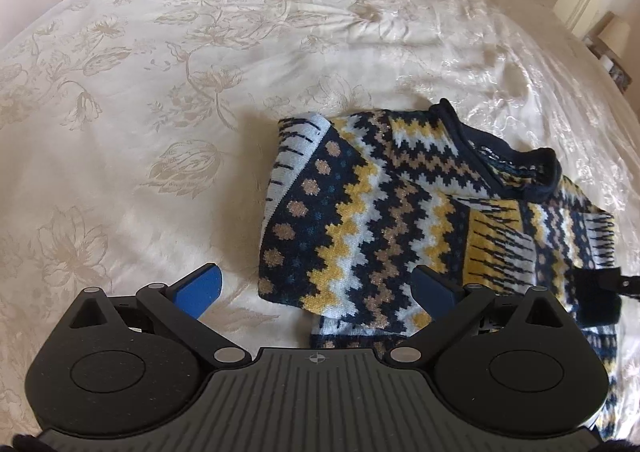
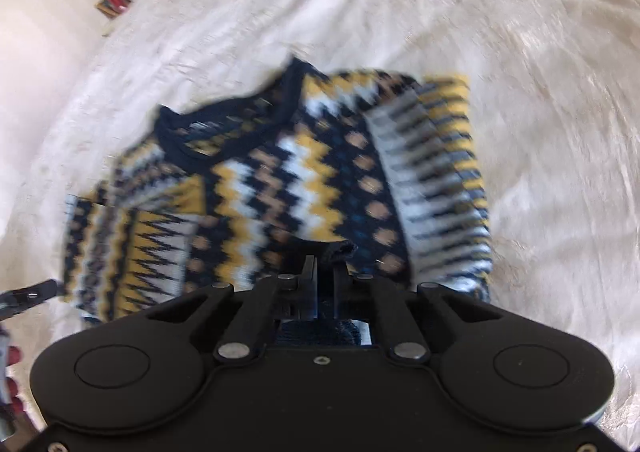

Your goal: Fold small clothes

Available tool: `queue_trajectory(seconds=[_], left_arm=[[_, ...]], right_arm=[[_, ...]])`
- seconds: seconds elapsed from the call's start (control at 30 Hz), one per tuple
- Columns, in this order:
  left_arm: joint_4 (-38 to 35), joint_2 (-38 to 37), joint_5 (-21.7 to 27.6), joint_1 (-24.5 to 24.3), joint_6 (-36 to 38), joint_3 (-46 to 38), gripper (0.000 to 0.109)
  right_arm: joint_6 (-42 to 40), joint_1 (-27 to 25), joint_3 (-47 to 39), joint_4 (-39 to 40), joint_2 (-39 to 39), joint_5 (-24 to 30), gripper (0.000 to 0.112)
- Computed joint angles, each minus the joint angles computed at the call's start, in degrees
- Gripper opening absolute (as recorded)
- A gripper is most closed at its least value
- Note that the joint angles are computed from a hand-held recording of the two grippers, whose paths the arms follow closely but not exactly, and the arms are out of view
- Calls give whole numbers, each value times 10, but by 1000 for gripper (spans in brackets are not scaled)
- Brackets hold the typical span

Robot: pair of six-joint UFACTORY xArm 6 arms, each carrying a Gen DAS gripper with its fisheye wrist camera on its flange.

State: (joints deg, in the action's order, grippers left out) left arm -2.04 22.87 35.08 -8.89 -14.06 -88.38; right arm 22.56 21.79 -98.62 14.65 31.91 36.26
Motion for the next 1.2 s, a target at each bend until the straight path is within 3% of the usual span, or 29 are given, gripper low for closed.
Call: queue_trajectory(seconds=[0.07,0.17,0.37,0.53,0.67,0.83,1.2], left_arm=[[-3,8,1,1,1,-14,102],[-7,29,0,3,1,-44,102],[28,105,46,4,-14,-150,102],[62,151,80,7,-28,-214,102],[113,182,147,8,-31,-252,102],[69,164,133,28,-42,-208,103],[79,105,81,36,-76,-111,103]], right_arm=[[-37,1,-7,14,-18,-7,13],[-24,-7,-34,-45,-28,11,13],[8,-30,-156,-112,71,134,14],[17,-25,-163,-121,86,144,14],[26,-25,-146,-133,79,148,14],[26,-29,-119,-122,70,141,15],[58,-27,-91,-173,45,98,15]])
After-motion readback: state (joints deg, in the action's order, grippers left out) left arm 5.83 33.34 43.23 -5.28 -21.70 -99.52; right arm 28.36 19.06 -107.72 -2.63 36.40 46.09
